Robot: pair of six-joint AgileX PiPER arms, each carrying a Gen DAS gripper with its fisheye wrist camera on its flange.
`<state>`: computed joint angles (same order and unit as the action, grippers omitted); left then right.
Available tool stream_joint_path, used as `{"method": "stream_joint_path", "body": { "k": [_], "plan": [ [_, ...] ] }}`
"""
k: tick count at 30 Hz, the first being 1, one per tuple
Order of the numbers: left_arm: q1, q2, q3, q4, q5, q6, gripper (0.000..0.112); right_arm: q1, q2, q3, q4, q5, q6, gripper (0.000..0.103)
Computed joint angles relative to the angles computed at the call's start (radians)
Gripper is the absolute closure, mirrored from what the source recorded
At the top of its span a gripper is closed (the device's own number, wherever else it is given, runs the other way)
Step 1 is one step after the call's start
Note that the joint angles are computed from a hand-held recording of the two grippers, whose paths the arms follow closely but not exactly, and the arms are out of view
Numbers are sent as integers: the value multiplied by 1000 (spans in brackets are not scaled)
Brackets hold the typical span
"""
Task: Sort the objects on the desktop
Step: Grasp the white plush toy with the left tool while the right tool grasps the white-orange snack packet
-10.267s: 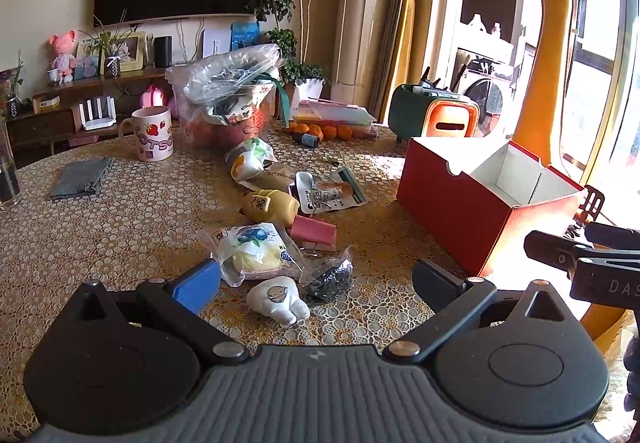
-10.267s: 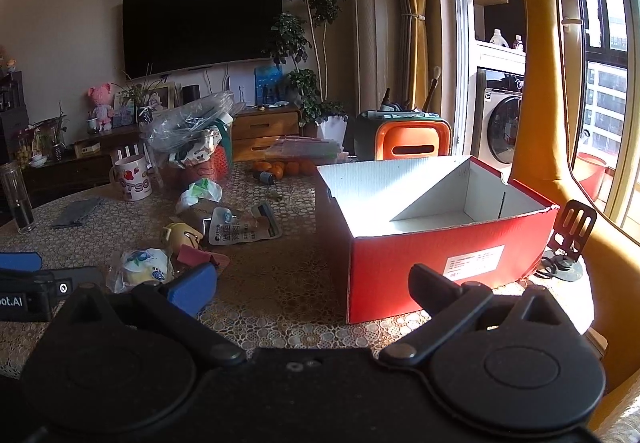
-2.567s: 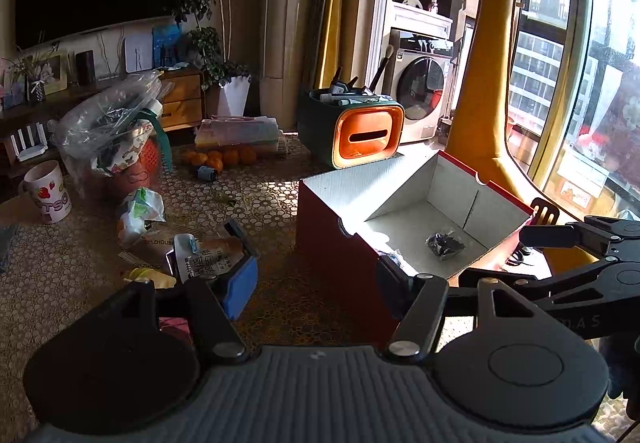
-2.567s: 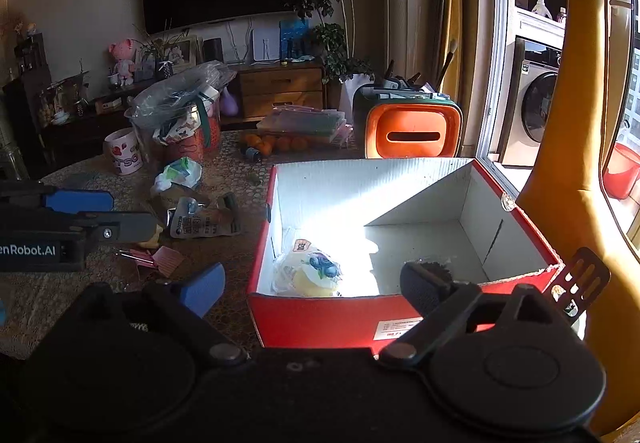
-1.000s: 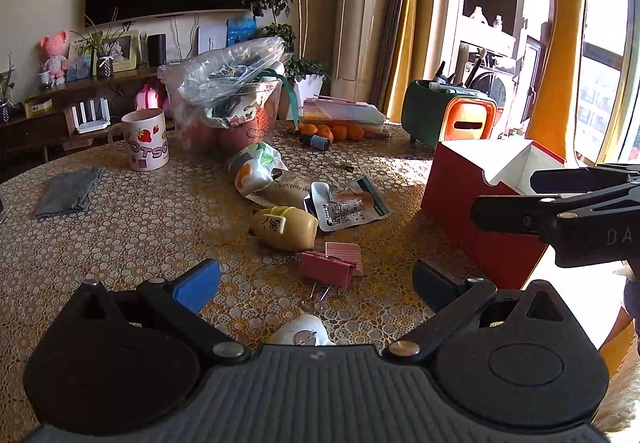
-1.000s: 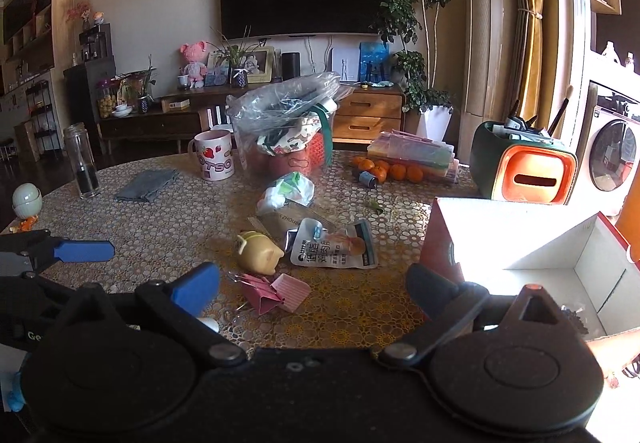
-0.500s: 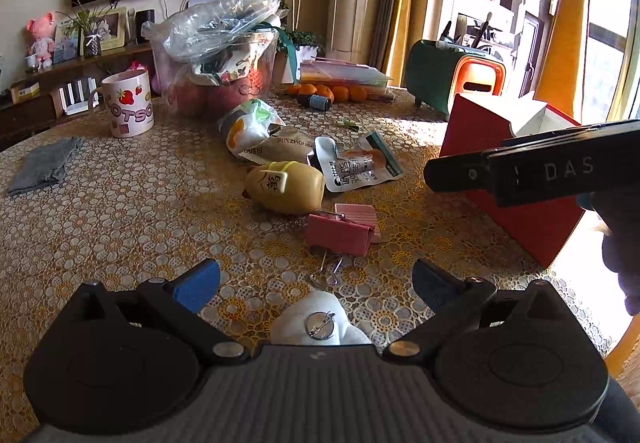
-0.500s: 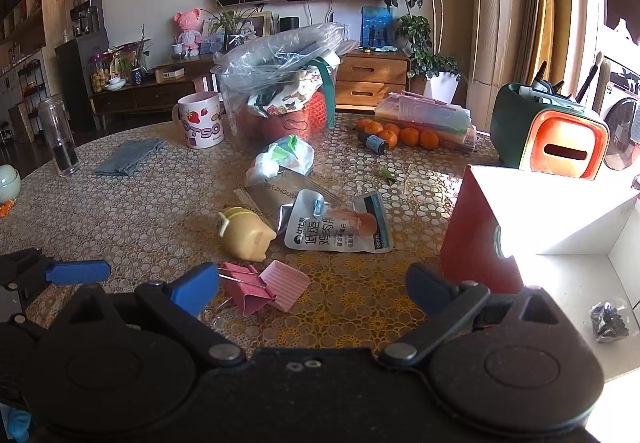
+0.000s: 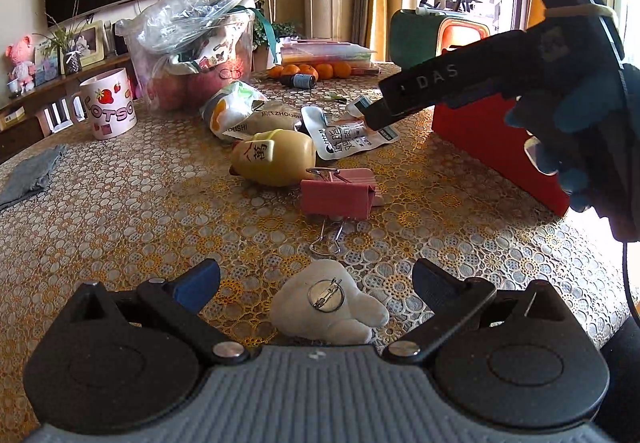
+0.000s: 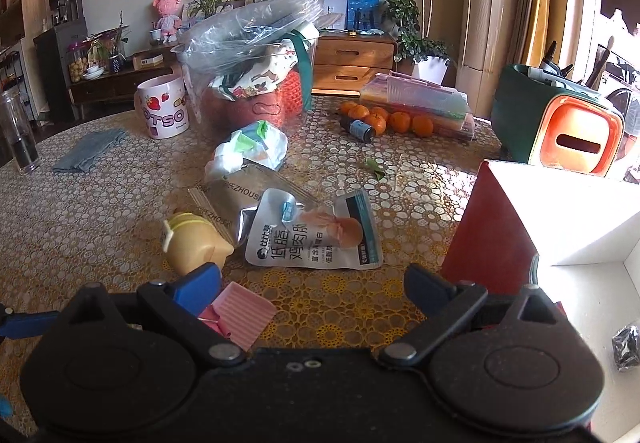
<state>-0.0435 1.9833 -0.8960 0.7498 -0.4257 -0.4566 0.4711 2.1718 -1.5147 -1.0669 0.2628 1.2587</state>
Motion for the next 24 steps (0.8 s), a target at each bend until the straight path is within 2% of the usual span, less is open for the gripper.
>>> {"method": "stream_joint_path", "body": {
  "k": [8, 12, 19, 24],
  "plan": [
    [10, 25, -8, -22, -12, 13, 10, -25, 137, -212, 286, 33, -322, 5],
    [10, 33, -15, -35, -10, 20, 10, -28, 207, -336, 398, 79, -456, 5],
    [11, 44, -29, -1, -2, -20, 10, -31, 321, -532, 516, 158, -591, 5],
    [11, 50, -39, 18, 4, -40, 10, -25, 400, -660, 525, 233, -602, 5]
  ]
}}
